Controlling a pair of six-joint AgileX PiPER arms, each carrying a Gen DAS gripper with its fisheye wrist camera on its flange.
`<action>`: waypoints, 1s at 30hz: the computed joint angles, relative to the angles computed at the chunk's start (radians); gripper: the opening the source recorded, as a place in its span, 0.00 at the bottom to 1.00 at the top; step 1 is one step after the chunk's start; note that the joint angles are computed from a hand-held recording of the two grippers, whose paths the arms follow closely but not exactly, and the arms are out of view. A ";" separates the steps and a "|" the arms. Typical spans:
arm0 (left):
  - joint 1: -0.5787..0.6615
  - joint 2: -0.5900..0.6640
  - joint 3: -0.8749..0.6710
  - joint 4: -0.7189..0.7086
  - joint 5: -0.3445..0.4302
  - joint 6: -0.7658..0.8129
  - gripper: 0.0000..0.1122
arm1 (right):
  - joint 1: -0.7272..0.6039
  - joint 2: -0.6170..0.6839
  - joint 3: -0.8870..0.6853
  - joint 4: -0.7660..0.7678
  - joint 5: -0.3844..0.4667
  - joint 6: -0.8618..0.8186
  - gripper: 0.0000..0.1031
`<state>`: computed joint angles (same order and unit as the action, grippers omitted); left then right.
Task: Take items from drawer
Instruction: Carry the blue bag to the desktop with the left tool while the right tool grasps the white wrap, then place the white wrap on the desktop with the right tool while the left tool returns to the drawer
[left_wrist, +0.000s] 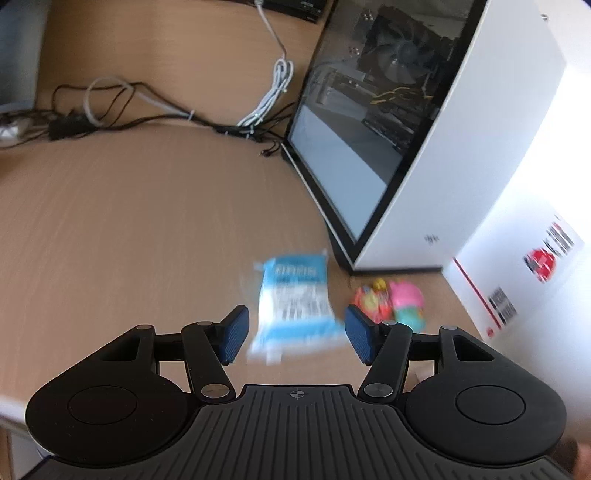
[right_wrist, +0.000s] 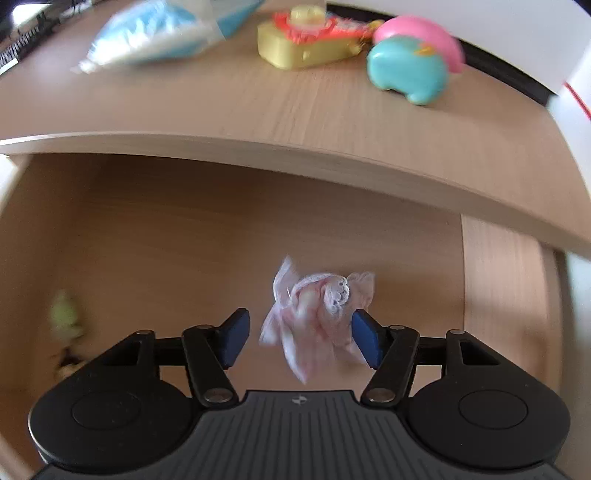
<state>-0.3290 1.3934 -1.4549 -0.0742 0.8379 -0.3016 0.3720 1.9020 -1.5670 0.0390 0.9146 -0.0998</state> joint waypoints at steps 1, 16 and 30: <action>0.002 -0.029 0.028 0.000 0.007 -0.001 0.55 | 0.003 0.023 -0.010 -0.011 -0.008 -0.003 0.41; 0.016 -0.212 0.322 -0.210 0.063 0.048 0.55 | -0.153 -0.287 -0.088 0.141 0.052 -0.015 0.14; -0.086 -0.048 0.226 -0.333 0.222 0.378 0.55 | -0.216 -0.265 -0.113 0.119 0.033 0.026 0.64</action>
<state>-0.4146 1.3450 -1.2285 -0.4069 1.0600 0.0761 0.1558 1.6374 -1.6801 0.1577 0.9475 -0.0742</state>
